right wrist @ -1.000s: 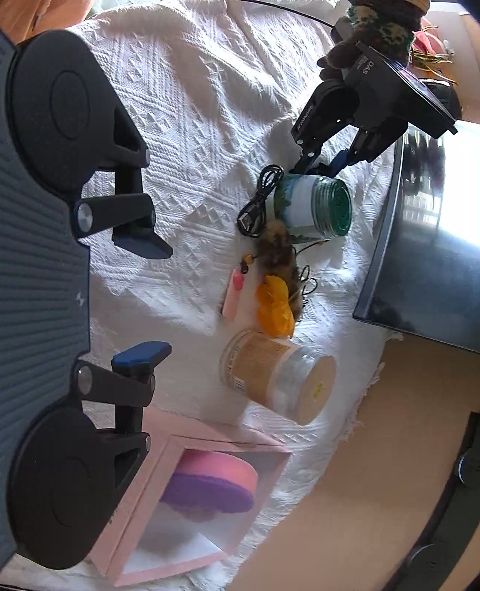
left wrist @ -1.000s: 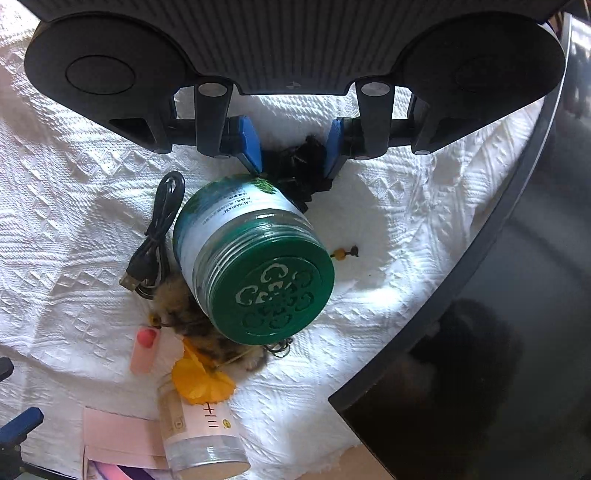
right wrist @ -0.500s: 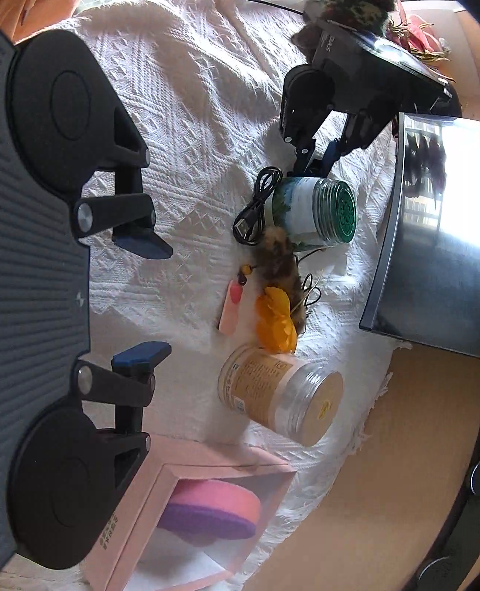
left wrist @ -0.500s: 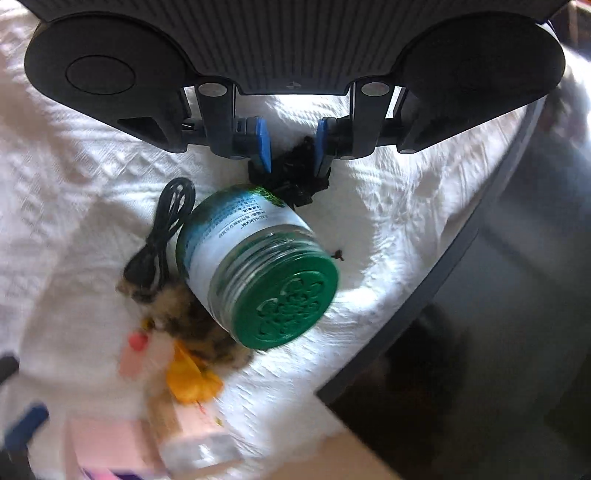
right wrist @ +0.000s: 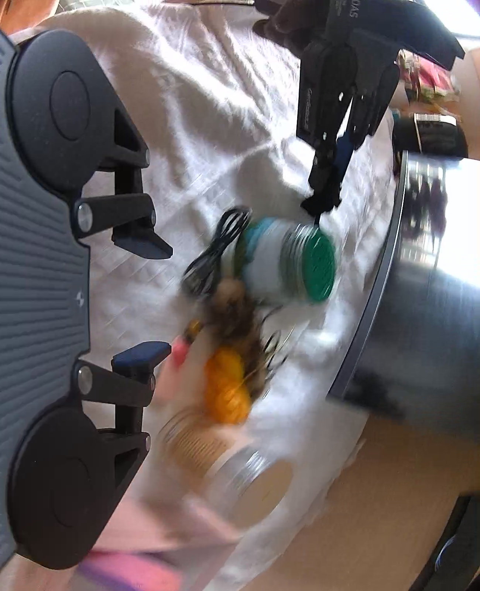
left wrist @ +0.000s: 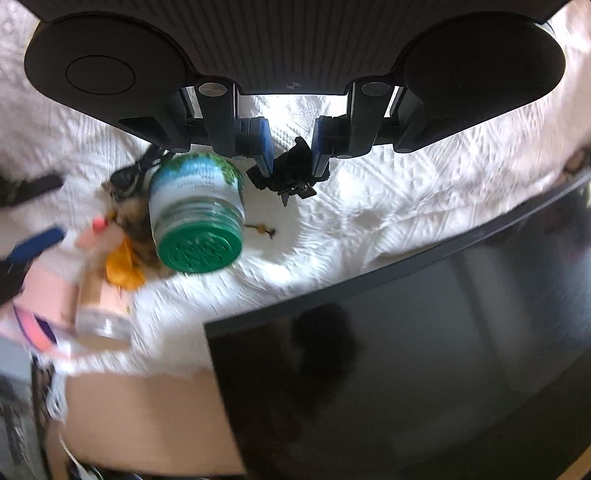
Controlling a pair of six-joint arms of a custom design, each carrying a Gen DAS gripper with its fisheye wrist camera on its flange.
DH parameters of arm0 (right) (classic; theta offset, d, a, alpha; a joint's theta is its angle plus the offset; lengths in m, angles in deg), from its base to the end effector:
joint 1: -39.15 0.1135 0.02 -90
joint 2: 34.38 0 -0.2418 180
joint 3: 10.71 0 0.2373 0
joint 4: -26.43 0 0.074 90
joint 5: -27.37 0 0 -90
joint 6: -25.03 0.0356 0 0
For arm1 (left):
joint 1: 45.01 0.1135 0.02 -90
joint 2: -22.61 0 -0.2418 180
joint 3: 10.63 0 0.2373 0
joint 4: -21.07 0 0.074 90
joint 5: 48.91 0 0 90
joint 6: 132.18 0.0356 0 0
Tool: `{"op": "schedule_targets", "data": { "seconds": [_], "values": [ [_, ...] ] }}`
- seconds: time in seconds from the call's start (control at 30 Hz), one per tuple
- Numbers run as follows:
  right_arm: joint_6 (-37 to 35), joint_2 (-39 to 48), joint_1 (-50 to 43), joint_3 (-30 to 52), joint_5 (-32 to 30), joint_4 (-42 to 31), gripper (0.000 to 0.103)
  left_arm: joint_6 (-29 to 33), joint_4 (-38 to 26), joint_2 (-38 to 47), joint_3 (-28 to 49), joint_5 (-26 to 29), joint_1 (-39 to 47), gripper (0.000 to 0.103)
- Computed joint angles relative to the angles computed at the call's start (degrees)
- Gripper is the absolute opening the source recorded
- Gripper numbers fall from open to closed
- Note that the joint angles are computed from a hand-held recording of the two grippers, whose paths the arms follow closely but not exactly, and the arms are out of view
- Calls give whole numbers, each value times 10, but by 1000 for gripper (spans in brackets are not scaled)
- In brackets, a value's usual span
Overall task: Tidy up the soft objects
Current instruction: 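Lift the black hair clip with the left gripper while the right gripper grasps the black cable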
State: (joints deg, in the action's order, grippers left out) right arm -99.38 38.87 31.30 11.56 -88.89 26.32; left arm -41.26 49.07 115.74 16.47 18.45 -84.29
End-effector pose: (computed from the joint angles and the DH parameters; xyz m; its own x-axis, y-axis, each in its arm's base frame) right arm 0.1668 -0.0071 0.0783 -0.5496 -0.4358 -0.7127 -0.5617 0.8243 -0.0709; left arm 0.1742 -0.1247 0.0723 -0.4712 0.4045 -0.7838 0.3572 0.9000 0.2498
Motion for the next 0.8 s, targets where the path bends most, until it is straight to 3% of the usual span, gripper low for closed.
{"op": "schedule_targets", "data": {
  "seconds": [0.2, 0.27, 0.37, 0.5, 0.57, 0.63, 0.8],
  "values": [
    [46, 133, 117, 23, 45, 145, 48, -66, -21, -77, -38, 6, -2, 25],
    [61, 182, 150, 27, 78, 209, 38, -75, -21, -91, -48, 3, -4, 25],
    [49, 237, 171, 47, 105, 247, 36, -82, -17, -96, -56, -6, -10, 25],
    [13, 264, 173, 76, 96, 225, 34, -112, -17, -96, -63, -15, -13, 25],
    [-2, 246, 178, 92, 99, 173, 23, -117, -28, -103, -61, -17, -10, 25],
    [-13, 209, 181, 91, 99, 126, 13, -117, -30, -114, -64, -22, -11, 25],
    [-47, 66, 141, 60, 56, -7, 6, -127, -31, -127, -63, -38, -18, 25]
  ]
}}
